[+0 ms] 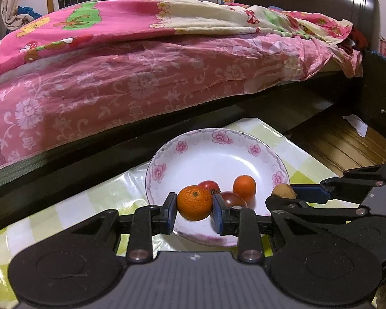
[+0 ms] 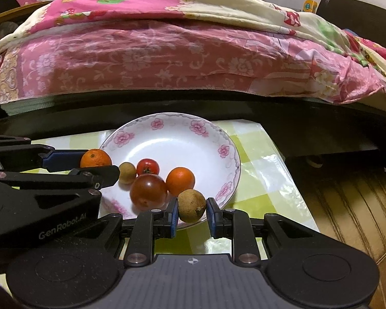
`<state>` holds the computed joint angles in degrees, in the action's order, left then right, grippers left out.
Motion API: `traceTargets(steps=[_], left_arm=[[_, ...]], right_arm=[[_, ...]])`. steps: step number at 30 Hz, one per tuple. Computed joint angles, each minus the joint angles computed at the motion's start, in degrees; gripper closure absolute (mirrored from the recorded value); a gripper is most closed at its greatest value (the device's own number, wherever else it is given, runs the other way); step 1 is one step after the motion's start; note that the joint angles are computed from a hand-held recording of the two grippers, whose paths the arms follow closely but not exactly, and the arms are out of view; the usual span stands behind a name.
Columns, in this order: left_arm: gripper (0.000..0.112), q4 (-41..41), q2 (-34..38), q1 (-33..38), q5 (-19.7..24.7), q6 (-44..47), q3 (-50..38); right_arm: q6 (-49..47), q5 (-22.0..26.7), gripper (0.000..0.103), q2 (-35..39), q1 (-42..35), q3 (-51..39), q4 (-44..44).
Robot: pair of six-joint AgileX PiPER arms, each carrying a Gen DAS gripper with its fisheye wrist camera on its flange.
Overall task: Organize fruits
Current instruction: 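Lower both grippers over the plate and open them to release the fruits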
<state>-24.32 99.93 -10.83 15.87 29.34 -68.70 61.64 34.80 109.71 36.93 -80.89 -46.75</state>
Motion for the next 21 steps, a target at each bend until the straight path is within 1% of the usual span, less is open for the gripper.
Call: traceTargets(steps=[3, 11, 14, 21], left_arm=[[0.075, -0.2, 1.5, -0.1, -0.2, 0.2, -1.3], [0.075, -4.2, 6.2, 0.4, -0.7, 4.2, -5.5], [0.075, -4.1, 8.4, 0.6, 0.0, 3.2, -8.1], [0.075, -3.0, 12.7, 0.5, 1.9, 1.8, -13.4]], right_arm=[[-1.4, -0.4, 0.084, 1.0, -0.9, -1.3, 0.9], [-4.9, -2.1, 0.084, 4.0, -3.2, -4.9, 3.1], [-4.6, -3.8, 0.084, 4.6, -4.0, -5.5, 2.1], [-4.3, -5.8, 0.083, 5.9, -5.6, -7.5, 0.9]])
